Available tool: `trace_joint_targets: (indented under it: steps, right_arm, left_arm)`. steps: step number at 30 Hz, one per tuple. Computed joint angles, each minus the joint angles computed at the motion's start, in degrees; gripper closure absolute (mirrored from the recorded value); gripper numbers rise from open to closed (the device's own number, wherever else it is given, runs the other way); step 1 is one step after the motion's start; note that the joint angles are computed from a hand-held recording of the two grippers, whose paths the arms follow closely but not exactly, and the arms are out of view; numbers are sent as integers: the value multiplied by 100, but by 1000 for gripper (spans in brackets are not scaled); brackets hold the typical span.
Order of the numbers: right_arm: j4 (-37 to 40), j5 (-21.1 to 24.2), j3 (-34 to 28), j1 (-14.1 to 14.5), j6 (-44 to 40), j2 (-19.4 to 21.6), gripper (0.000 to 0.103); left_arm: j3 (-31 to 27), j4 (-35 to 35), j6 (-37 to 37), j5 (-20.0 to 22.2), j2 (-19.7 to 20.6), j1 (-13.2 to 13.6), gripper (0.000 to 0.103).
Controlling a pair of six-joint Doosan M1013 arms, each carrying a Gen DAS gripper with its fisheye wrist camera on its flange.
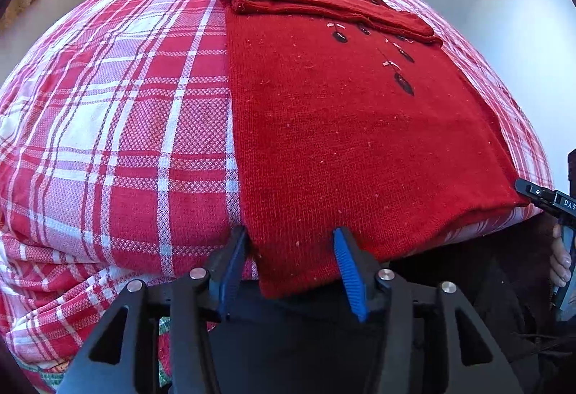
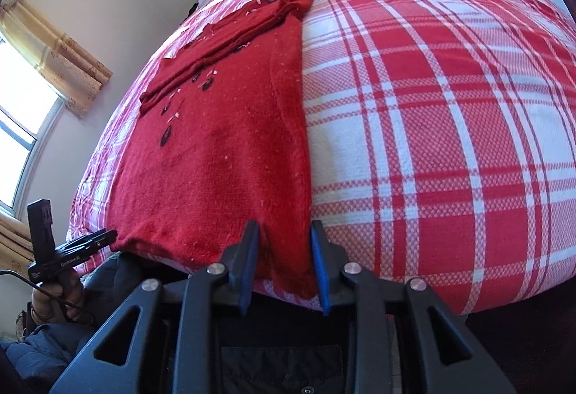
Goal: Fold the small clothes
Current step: 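Close both grippers on the sweater hem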
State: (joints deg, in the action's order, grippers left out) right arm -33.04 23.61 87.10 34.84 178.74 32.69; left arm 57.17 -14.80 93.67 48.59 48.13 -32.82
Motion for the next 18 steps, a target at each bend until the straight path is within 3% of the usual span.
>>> trace_joint_targets:
  steps: [4, 7, 9, 12, 18]
  right_arm:
    - [72, -300, 108, -49, 89, -40, 70]
    - [97, -286, 99, -47, 27, -33, 74]
    - [250, -249, 74, -43, -217, -30, 81]
    - [492, -175, -5, -33, -583, 10, 83]
    - [499, -193, 29, -47, -587, 4, 86]
  left_arm:
    - [-38, -163, 225, 59, 31, 14, 43]
    - [-16, -46, 194, -1, 16, -17, 43]
    - [1, 29, 35, -32, 2, -6, 57]
    - [-11, -58, -2, 18, -1, 32, 72]
    - [-28, -139, 30, 60, 9, 35, 72]
